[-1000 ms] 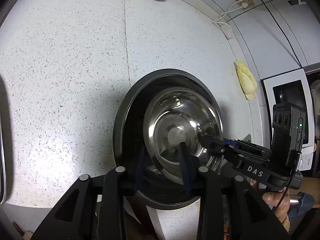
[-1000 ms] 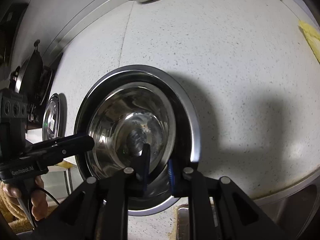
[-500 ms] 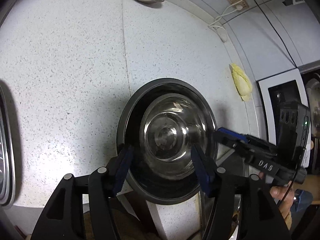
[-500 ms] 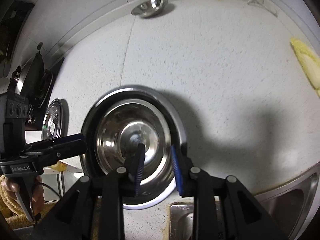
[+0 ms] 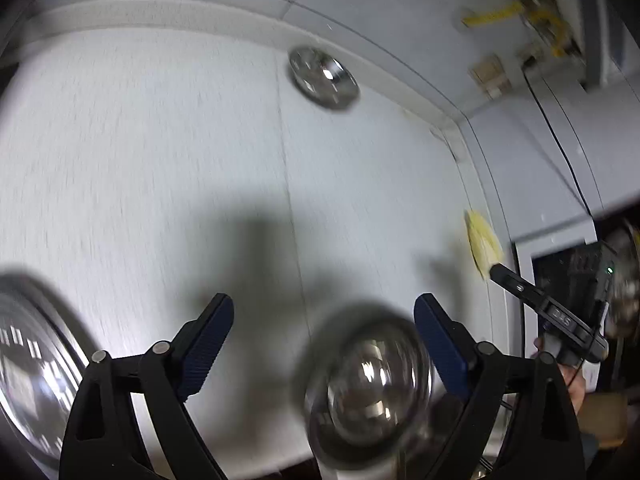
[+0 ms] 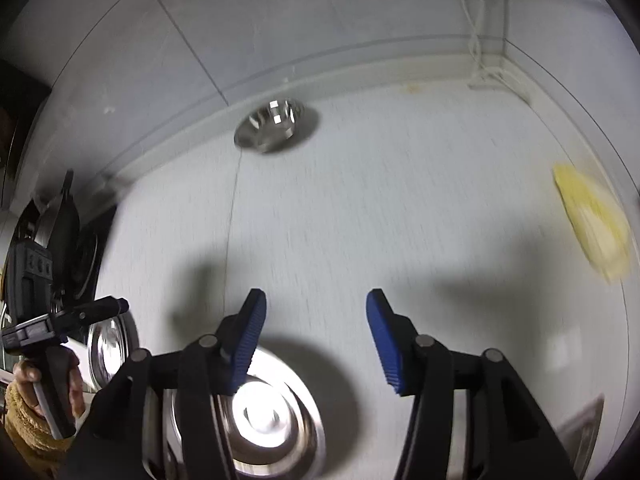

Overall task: Organize plates and bowls
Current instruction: 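Open both tools and move them to the small steel bowl, then close the right tool on the small bowl's rim while the left tool grips it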

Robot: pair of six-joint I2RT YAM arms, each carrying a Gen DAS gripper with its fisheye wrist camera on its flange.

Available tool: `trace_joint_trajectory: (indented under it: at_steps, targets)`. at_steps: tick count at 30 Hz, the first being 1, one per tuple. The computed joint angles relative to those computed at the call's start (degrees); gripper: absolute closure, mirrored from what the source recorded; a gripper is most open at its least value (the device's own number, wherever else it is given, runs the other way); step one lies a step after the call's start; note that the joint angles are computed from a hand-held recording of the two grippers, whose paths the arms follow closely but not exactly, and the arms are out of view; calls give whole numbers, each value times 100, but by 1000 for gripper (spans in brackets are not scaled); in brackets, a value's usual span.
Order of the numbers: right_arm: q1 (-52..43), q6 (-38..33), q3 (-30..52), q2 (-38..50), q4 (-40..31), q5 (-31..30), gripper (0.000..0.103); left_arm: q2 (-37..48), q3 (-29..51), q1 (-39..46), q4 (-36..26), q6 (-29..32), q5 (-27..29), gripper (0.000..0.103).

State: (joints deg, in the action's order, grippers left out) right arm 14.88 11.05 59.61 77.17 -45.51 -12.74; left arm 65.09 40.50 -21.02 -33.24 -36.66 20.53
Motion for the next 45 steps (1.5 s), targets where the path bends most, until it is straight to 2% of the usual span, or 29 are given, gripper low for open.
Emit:
trace_joint_trajectory:
  at_steps: [4,10,16,20,21,22,23,25,26,27,28,30,34,36,40,45]
  targets:
    - [101,28,1321,1667,361,-249,44,1712,1012,837,360,553,212,8]
    - [266,260,3399,3935,519,-343,41,4037,2909,1191,577,675,62,7]
    - [387,419,5301,5689,228,-449,40,5582,4381,1324,702,558,116,7]
    - [392,671,6286,6509,-51,-565,40,6152,4981,1252,732,524,-27,9]
    - [391,717,6559,6722,-167,-571,40,6355,5241,1234,654,529,18,10]
    - [394,743,6701,6842,-194,-538,40,6481,5380,1225,636,537,70,17]
    - [397,765,6781,6917,-190,-521,41,6603,5541,1205,571,561,63,23]
    - [365,800,6950,7079,-189,-519,45,6885,5988,1198,367,728,29,46]
    - [349,809,7083,7182,-254,-513,55,7023,6205,1178,249,836,58,51]
    - [334,825,7166,7252,-302,-514,67,7143,6389,1182,134,907,117,64]
    - [309,833,7222,7300,-332,-532,73,7265,6561,1174,12,943,144,79]
    - [327,914,7312,7398,-279,-493,90,7407,6730,1156,-118,907,142,97]
    - [300,1012,7134,7331,-139,-535,93,7258,6439,1203,117,779,272,97]
    - [309,987,6790,7099,19,-568,93,7014,6116,1225,271,736,316,98]
    - [324,805,5870,6225,159,-486,93,6344,5494,1202,346,725,343,98]
    - [515,703,4352,4645,347,-375,93,4831,4205,1150,352,659,534,97]
